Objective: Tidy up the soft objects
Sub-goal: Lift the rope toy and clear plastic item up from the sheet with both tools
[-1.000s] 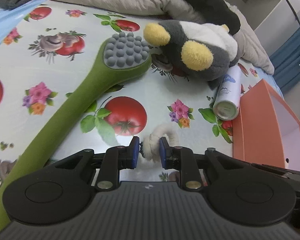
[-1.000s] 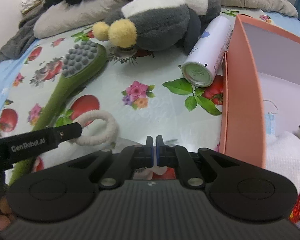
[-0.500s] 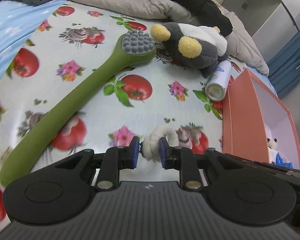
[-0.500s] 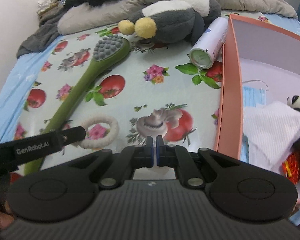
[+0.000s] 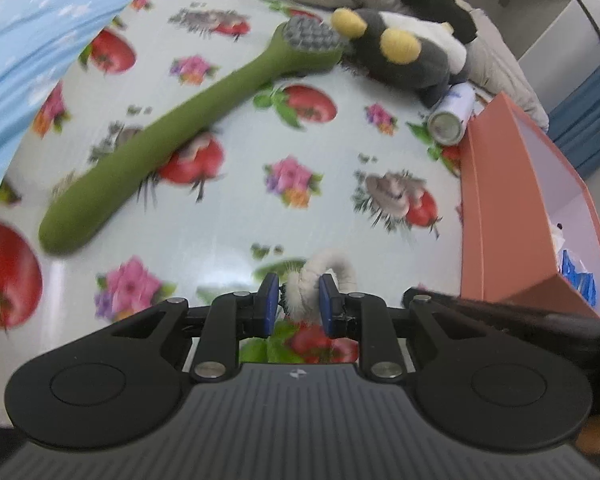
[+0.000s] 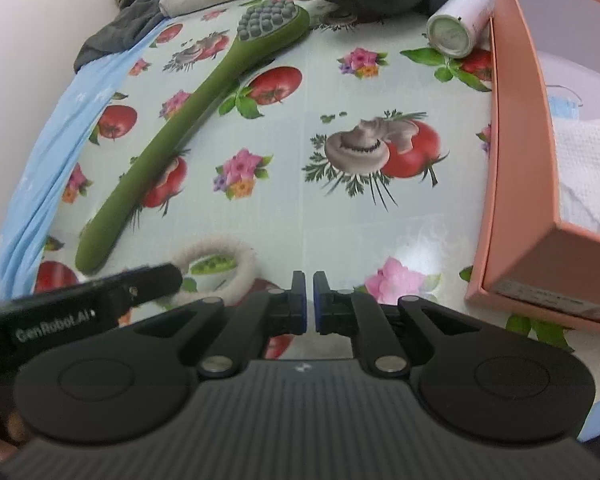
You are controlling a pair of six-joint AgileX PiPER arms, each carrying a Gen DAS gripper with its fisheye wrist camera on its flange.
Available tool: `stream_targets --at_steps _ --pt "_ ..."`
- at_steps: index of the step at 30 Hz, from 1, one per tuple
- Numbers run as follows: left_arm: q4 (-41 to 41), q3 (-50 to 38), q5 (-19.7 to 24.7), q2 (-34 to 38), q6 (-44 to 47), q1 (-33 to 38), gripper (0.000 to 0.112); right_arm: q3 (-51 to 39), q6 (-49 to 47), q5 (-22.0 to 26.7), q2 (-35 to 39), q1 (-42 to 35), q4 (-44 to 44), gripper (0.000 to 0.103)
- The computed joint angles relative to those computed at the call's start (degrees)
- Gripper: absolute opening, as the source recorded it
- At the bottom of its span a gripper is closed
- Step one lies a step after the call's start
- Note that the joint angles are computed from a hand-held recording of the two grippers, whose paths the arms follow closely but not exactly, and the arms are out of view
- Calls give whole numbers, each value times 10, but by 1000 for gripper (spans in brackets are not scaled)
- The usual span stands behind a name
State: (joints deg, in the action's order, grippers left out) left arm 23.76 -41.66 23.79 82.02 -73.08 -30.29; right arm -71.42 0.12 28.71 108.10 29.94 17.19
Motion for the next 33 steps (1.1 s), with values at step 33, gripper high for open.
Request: stream_targets --at_steps 33 --pt "88 63 28 -58 -138 -49 25 -86 -283 107 58 43 -92 41"
